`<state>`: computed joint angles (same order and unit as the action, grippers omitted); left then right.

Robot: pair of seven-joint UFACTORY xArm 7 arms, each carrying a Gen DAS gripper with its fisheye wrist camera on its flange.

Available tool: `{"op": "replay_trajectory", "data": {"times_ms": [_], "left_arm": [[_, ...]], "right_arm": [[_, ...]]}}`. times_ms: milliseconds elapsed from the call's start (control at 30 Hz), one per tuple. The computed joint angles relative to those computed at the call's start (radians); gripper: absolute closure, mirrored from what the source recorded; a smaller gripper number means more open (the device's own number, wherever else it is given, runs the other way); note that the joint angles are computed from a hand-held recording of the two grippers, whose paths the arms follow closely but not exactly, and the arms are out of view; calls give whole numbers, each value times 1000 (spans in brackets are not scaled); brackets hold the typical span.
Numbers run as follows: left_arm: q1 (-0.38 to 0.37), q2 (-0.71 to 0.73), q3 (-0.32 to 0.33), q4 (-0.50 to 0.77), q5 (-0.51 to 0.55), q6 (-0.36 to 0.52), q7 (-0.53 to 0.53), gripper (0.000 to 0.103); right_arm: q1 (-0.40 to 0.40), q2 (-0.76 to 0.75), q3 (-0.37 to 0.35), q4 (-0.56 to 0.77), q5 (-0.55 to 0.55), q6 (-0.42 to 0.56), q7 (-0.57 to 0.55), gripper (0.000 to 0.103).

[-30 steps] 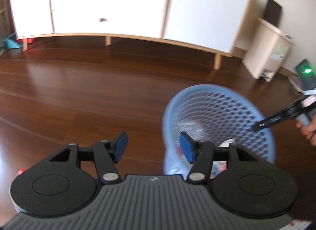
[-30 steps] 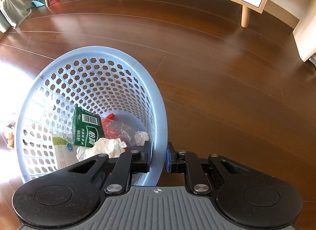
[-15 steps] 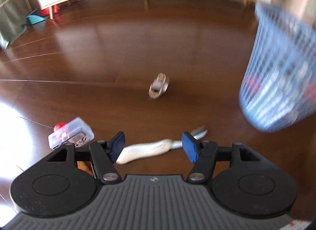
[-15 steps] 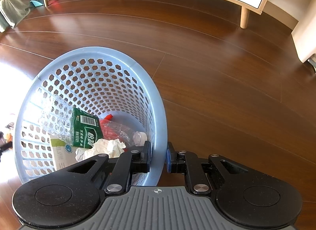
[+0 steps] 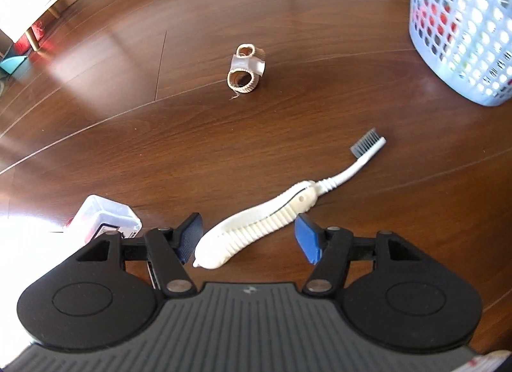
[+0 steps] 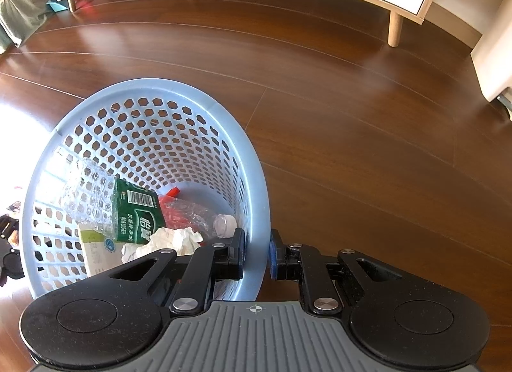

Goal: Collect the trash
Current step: 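Move the left gripper to the white toothbrush handle, then close the left gripper on the toothbrush handle and lift, then carry the toothbrush over the wastebasket and open the left gripper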

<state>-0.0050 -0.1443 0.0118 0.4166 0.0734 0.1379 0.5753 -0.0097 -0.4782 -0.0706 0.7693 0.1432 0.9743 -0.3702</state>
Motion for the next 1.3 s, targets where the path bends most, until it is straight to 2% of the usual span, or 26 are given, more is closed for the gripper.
{"op": "replay_trajectory", "data": {"times_ms": [100,200,233,367,533,667,967,1100,1300], "left_arm": [[-4,28,-4,20,4,16,13,45],[-61,26,27,34,-126,64,114,57],[-72,20,29,33,-161,80,137,68],[-98,-16,26,20,-255,150,166,78],[-73,-40,-27,1,-196,152,12,79],[-59,-25,-40,52,-166,215,-151,78],[-67,-43,-40,49,-101,232,-235,86],[-102,-83,-26,41,-177,248,-238,86],[-136,-244,-4,41,-268,362,-270,87]], "right_arm": [[0,3,-1,2,0,-1,-5,92],[0,5,-1,3,0,-1,-9,92],[0,4,0,3,0,-2,-9,92],[1,5,-2,4,1,-1,-18,92],[1,6,-2,5,5,4,-25,92],[2,5,-3,2,7,4,-32,92],[5,2,-3,-5,7,-6,-49,92],[5,4,-3,-4,8,-5,-51,92],[6,4,-6,-3,11,-4,-69,92]]}}
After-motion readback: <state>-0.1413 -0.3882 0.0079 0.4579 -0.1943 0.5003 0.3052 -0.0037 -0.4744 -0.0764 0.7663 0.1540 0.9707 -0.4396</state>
